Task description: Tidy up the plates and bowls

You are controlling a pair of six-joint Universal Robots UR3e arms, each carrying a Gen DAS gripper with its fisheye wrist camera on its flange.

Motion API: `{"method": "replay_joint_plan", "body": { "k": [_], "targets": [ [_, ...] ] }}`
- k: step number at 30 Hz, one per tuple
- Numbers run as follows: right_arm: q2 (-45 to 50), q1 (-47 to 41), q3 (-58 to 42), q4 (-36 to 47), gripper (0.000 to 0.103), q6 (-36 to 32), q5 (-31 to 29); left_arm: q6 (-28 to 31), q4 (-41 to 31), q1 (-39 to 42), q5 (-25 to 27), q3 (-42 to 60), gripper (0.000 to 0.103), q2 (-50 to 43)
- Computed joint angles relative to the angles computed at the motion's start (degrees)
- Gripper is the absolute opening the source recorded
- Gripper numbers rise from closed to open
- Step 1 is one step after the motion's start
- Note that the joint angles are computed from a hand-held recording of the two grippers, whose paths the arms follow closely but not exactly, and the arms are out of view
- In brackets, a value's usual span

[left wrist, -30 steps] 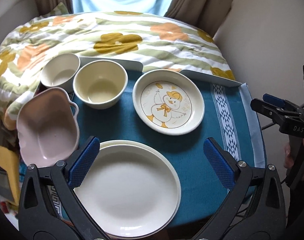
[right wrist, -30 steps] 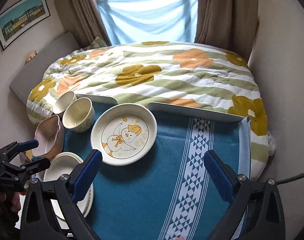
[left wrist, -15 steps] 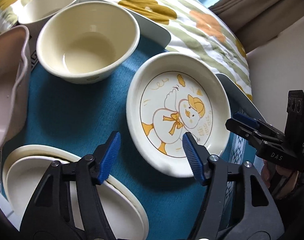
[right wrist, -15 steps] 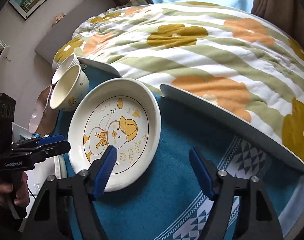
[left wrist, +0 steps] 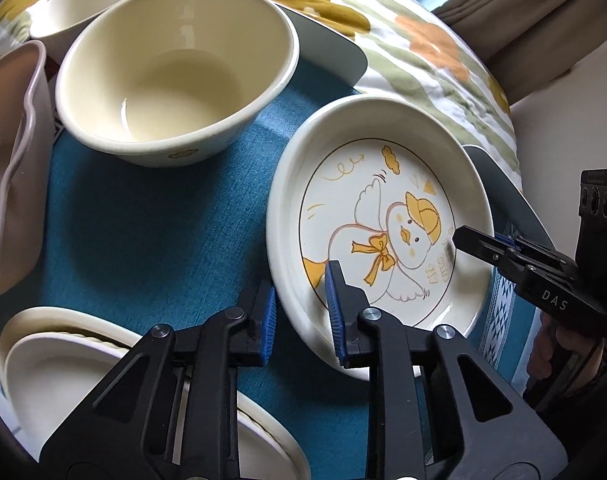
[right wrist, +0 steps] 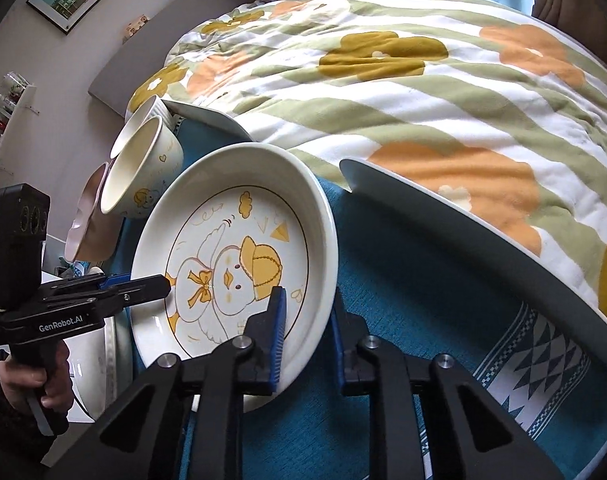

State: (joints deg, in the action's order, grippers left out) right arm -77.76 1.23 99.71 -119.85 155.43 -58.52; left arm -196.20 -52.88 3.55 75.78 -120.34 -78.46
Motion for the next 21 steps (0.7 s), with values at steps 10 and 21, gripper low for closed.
{"method": "replay_joint_plan", "body": {
  "k": [10,21],
  "targets": [
    [-1.02,0.89,1.06,-2.21,0.017,-1.47,-1.78,-1.75,1.43,-3.77,4.04,2.19,0.019,-1.65],
    [-9.3,0.78,4.0,-3.21,0.017,0.51,-2.4,2.72,-4.59,-3.69,4.57,6.75,0.019,4.45]
  ]
}}
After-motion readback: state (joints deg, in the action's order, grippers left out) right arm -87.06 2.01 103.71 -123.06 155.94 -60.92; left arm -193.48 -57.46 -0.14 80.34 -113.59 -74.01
